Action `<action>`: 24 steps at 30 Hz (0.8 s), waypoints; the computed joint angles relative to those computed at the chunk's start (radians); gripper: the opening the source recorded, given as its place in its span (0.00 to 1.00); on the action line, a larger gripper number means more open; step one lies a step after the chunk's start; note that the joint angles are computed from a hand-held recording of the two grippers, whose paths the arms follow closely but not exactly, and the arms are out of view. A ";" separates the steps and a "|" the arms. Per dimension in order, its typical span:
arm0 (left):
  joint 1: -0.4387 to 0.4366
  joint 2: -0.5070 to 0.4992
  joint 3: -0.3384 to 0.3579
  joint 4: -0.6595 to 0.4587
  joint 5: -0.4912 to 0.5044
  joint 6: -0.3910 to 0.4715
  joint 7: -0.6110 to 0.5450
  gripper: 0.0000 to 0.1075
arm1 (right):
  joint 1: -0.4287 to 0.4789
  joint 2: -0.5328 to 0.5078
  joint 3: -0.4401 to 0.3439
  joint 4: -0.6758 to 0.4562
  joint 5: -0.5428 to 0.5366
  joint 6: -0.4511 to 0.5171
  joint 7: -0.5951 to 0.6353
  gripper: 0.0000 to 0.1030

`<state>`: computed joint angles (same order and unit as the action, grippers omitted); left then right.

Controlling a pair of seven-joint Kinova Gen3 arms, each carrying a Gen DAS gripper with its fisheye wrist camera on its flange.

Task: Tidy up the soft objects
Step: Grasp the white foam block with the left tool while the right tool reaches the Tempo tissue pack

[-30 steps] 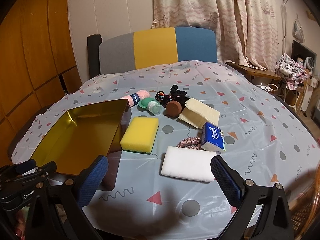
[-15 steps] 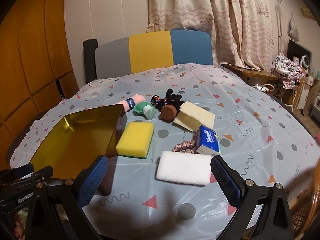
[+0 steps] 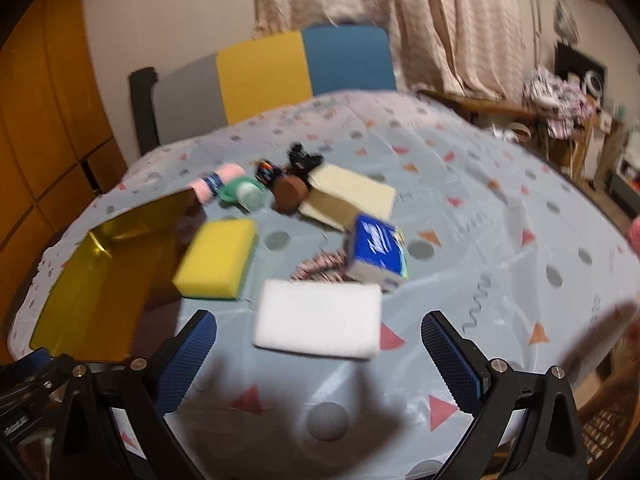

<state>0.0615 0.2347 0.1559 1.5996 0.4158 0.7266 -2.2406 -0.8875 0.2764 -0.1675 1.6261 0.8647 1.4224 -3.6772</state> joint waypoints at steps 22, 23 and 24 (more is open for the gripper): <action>0.144 0.132 0.094 -0.183 0.121 0.207 -0.292 0.70 | 0.190 -0.136 -0.033 0.153 -0.183 0.082 -0.020 1.00; 0.167 0.149 0.095 -0.205 0.093 0.211 -0.282 0.71 | 0.190 -0.140 -0.033 0.155 -0.190 0.096 -0.033 1.00; 0.209 0.176 0.087 -0.242 0.052 0.216 -0.259 0.71 | 0.190 -0.142 -0.035 0.156 -0.192 0.106 -0.046 1.00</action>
